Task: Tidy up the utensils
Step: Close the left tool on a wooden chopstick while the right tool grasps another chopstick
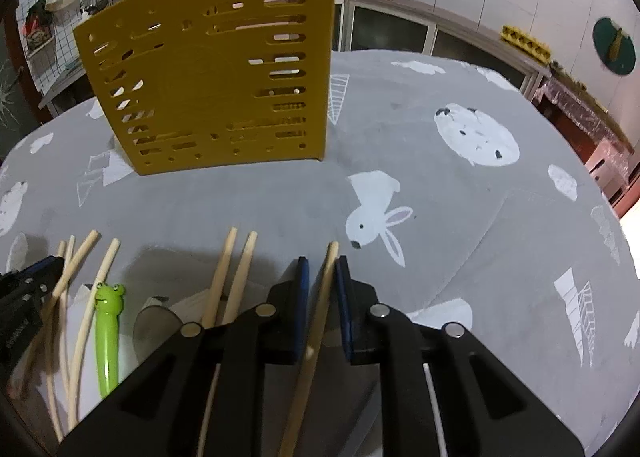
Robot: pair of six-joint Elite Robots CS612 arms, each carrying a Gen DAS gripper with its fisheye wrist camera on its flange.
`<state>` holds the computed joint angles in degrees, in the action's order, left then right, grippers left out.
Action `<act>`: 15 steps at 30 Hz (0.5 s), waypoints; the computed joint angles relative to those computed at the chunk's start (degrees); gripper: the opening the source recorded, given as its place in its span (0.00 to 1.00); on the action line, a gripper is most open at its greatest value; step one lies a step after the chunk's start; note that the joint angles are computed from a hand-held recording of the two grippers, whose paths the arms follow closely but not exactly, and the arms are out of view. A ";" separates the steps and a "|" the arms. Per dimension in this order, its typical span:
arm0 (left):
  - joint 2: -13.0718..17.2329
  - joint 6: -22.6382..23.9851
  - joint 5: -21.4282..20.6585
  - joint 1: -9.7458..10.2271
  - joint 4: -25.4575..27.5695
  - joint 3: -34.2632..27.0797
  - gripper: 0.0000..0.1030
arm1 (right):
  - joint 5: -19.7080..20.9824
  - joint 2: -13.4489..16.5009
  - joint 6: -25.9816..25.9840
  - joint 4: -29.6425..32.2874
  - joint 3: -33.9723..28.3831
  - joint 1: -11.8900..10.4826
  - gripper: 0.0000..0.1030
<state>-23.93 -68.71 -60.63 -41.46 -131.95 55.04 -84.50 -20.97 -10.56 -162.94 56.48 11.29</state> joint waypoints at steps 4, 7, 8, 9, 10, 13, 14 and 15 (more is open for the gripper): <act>0.14 0.15 0.91 -0.10 -0.82 0.13 0.07 | 1.35 -0.05 0.38 -0.81 0.33 -0.25 0.11; 0.19 0.20 1.41 -0.14 -1.24 0.23 0.06 | 3.82 -0.05 0.87 -0.03 0.08 -0.80 0.09; 0.12 0.15 1.41 -0.12 -1.83 0.48 0.05 | 4.85 -0.12 1.30 -0.02 0.20 -1.05 0.08; -0.01 0.07 1.34 -0.08 -2.59 0.86 0.05 | 5.34 -0.05 1.47 0.06 0.07 -1.19 0.08; -0.08 0.01 1.25 -0.06 -3.02 1.07 0.05 | 5.80 -0.08 1.65 0.01 0.13 -1.31 0.07; -0.61 -0.84 1.10 0.02 -5.54 2.41 0.04 | 6.20 -0.16 2.24 -1.50 0.51 -1.52 0.06; -0.76 -0.88 1.36 -0.01 -5.89 2.68 0.04 | 6.39 -0.43 2.22 -2.43 1.06 -1.63 0.06; -1.00 -0.90 2.15 -0.14 -6.07 3.04 0.04 | 6.68 -0.43 2.31 -3.04 1.08 -1.74 0.06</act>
